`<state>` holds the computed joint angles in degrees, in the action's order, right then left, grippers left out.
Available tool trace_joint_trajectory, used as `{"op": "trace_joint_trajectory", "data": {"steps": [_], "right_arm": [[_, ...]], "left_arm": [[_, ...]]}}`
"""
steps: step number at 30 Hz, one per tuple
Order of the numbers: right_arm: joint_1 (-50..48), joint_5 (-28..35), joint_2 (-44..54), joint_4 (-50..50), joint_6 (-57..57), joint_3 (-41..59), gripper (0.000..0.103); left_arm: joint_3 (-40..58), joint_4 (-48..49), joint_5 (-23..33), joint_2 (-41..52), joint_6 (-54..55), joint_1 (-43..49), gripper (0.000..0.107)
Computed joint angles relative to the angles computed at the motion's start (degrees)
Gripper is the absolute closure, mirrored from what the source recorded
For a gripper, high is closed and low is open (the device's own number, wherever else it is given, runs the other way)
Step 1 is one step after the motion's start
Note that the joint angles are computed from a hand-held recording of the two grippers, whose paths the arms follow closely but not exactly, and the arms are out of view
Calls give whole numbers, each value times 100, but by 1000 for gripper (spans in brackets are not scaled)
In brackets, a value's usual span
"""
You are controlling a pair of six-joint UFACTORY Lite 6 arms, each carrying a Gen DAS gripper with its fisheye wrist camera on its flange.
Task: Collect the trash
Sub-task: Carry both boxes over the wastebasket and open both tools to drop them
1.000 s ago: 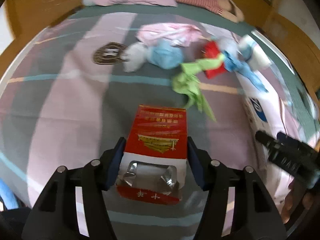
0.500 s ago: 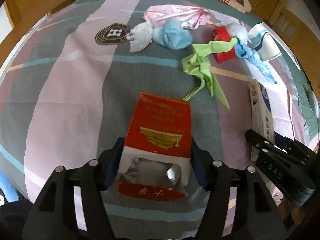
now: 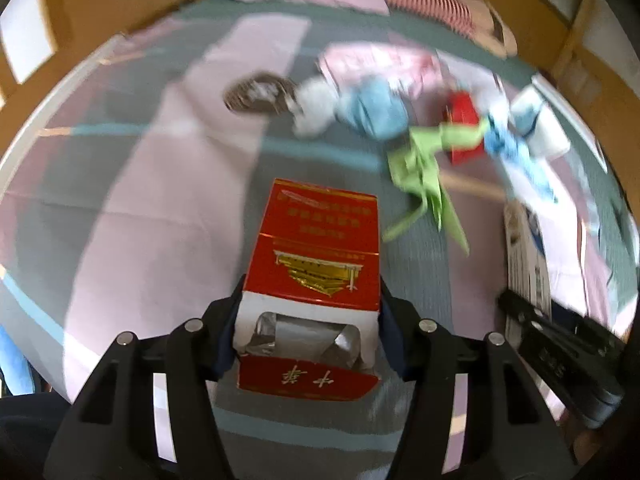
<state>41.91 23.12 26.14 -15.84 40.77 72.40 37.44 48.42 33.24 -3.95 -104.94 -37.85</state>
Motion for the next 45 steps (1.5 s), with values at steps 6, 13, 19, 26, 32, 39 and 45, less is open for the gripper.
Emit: {"op": "trace_joint_trajectory", "data": {"steps": [6, 13, 19, 26, 32, 39, 45], "right_arm": [[169, -367, -1353, -58, 166, -738, 60], [269, -539, -3657, 858, -755, -2078, 60], [36, 415, -5665, 1253, -1254, -3170, 60], [237, 2199, -7545, 570, -1093, -4142, 60], [291, 3186, -8668, 801, -1203, -5063, 60], [-152, 3312, -8992, 1096, -1112, -5360, 29], [-113, 3191, -9536, 533, -434, -5018, 29]], "left_arm": [[-88, 451, 322, -361, -445, -287, 48], [-551, 911, 429, -1241, -1025, -899, 48], [-736, 1702, 510, -1648, -1723, -1736, 48], [-792, 2574, 5, -1576, -2604, -2476, 48], [-768, 3205, -251, -1401, -3270, -2798, 48], [-900, 3444, -742, -1413, -3418, -2570, 48], [-1121, 5714, -1637, -1609, -5367, -2340, 48]]}}
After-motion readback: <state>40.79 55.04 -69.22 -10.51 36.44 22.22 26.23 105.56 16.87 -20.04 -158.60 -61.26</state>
